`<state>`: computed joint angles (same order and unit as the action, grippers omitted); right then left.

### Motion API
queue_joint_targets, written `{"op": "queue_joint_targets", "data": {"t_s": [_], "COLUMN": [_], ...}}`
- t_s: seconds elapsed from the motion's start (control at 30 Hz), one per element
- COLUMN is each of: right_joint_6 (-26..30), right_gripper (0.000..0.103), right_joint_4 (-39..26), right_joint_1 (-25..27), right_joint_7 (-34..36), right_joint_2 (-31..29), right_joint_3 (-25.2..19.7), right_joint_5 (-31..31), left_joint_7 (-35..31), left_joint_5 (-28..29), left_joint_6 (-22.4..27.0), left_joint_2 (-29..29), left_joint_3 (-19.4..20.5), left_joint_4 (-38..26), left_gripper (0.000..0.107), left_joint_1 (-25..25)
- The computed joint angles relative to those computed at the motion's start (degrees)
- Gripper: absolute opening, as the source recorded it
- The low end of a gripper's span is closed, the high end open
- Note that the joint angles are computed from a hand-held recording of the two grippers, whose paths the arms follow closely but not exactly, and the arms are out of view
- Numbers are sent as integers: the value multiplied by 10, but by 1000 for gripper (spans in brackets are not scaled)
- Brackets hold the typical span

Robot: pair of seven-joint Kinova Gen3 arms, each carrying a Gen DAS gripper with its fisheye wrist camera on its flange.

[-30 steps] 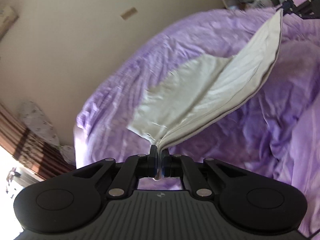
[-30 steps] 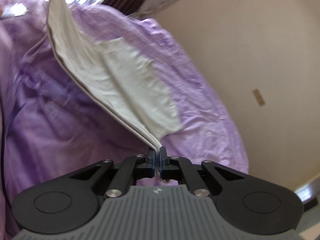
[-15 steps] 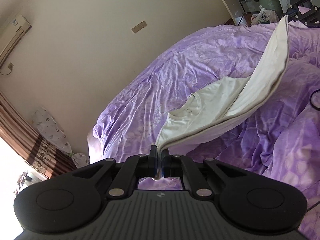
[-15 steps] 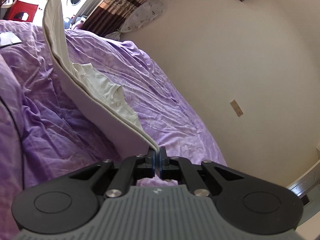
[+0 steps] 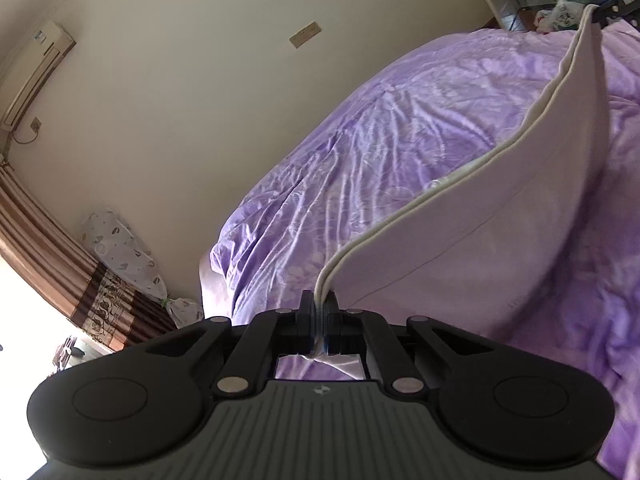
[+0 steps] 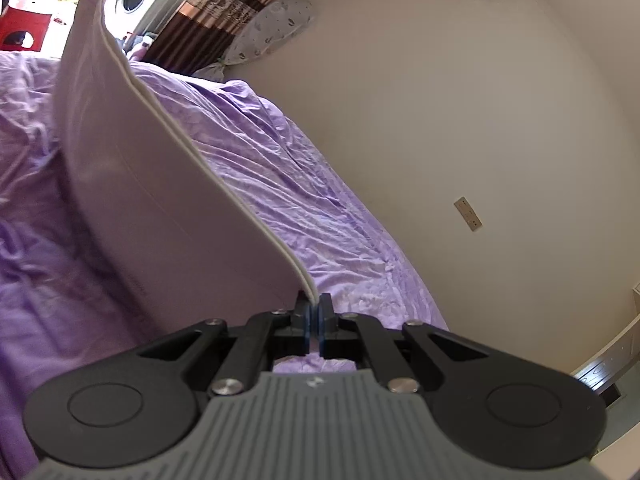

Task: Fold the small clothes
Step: 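Lift the hem with both grippers and fold it over toward the collar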

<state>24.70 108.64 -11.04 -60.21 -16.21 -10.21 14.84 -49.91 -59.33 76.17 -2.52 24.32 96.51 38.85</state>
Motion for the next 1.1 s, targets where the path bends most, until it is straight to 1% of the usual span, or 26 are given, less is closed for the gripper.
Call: {"op": "queue_joint_targets", "data": {"t_s": [0.07, 0.2, 0.3, 0.4, 0.57, 0.8, 0.9, 1.0, 1.07, 1.1], "right_joint_6": [-7, -25, -40, -52, -58, -28, -7, 2, 16, 16], "right_gripper": [0, 0, 0, 0, 0, 0, 0, 0, 0, 0], "right_joint_4": [-21, -68, -103, -134, -202, -335, -392, -431, -460, -464], "right_joint_1": [10, 19, 3, -27, -64, -90, -102, -108, -107, -109], "right_joint_7": [-8, -57, -92, -123, -106, -65, -55, -56, -54, -55], "right_joint_2": [34, 110, 167, 226, 332, 499, 559, 607, 633, 642], "right_joint_3": [-8, -18, -5, 22, 63, 95, 110, 123, 124, 127], "right_joint_5": [13, 66, 106, 146, 137, 72, 51, 34, 23, 20], "left_joint_7": [-13, -24, -24, -27, -54, -94, -108, -119, -126, -130], "left_joint_5": [-7, -16, -20, -12, 27, 120, 157, 186, 205, 211], "left_joint_6": [-21, -65, -100, -135, -194, -257, -272, -285, -295, -298], "left_joint_2": [20, 60, 92, 128, 203, 296, 325, 344, 351, 354], "left_joint_3": [-18, -60, -93, -126, -177, -223, -239, -256, -266, -272], "left_joint_4": [-13, -32, -44, -60, -92, -134, -147, -156, -158, -159], "left_gripper": [3, 3, 3, 3, 3, 3, 3, 3, 3, 3], "left_joint_1": [-15, -35, -45, -58, -82, -124, -134, -138, -138, -136]}}
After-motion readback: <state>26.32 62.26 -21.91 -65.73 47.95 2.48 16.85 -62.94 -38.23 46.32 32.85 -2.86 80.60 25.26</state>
